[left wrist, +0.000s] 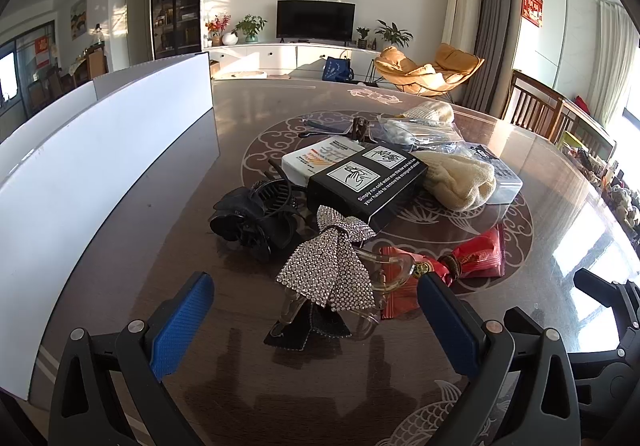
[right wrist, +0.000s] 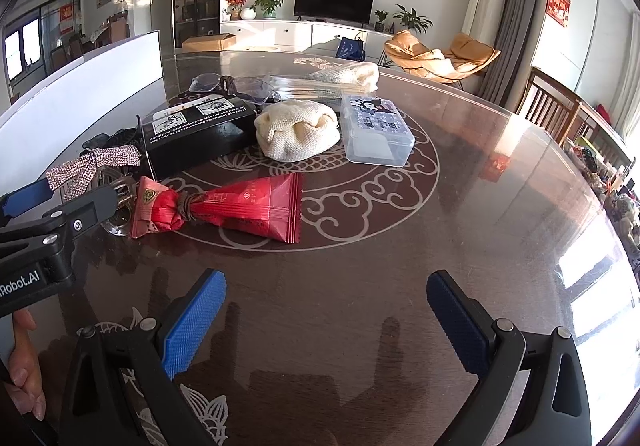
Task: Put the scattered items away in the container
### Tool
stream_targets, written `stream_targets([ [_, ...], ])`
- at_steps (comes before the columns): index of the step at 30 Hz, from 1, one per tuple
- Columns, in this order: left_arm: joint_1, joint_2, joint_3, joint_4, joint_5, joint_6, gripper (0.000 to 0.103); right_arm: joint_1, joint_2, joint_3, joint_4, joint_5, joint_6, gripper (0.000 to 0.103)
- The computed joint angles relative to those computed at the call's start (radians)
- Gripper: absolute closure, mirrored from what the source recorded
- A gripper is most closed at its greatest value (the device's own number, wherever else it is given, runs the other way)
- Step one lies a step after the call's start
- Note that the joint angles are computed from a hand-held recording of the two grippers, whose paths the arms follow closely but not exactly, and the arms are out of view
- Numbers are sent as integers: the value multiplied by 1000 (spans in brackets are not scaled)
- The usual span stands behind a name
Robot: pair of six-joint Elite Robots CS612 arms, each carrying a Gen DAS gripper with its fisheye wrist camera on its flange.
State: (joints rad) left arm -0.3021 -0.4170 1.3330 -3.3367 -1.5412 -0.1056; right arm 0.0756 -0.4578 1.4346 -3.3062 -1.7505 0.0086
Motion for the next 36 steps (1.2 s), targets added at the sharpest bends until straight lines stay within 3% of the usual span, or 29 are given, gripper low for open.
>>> stream_targets([
  [4,3,-3,1,9,-15,4,0,-1,-2,1,6,7,-1,2],
  [7,30,-16,6,93,-117,-10,0,-5,-3,-1,27,39,-9,2],
  [9,43,-20,12,115,-134,-33,0,-10,-3,-5,41,68,-11,2],
  [16,50,-26,9,203,-88,-23,0,-22,1,-26,108,119,21,2],
  [19,44,-30,9,228,-64,0,0,-23,0,-30,127,142,3,2],
  [22,34,-35,7,274,9,43,0,-25,1,-39,149,178,-19,1],
  [26,37,-37,16,266,13,50,0,-23,10,-76,197,217,-69,1],
  [32,40,-47,28,279,4,65,0,-27,61,-212,286,167,3,1],
  [36,45,-57,20,344,-11,80,0,-37,83,-266,319,121,71,1],
])
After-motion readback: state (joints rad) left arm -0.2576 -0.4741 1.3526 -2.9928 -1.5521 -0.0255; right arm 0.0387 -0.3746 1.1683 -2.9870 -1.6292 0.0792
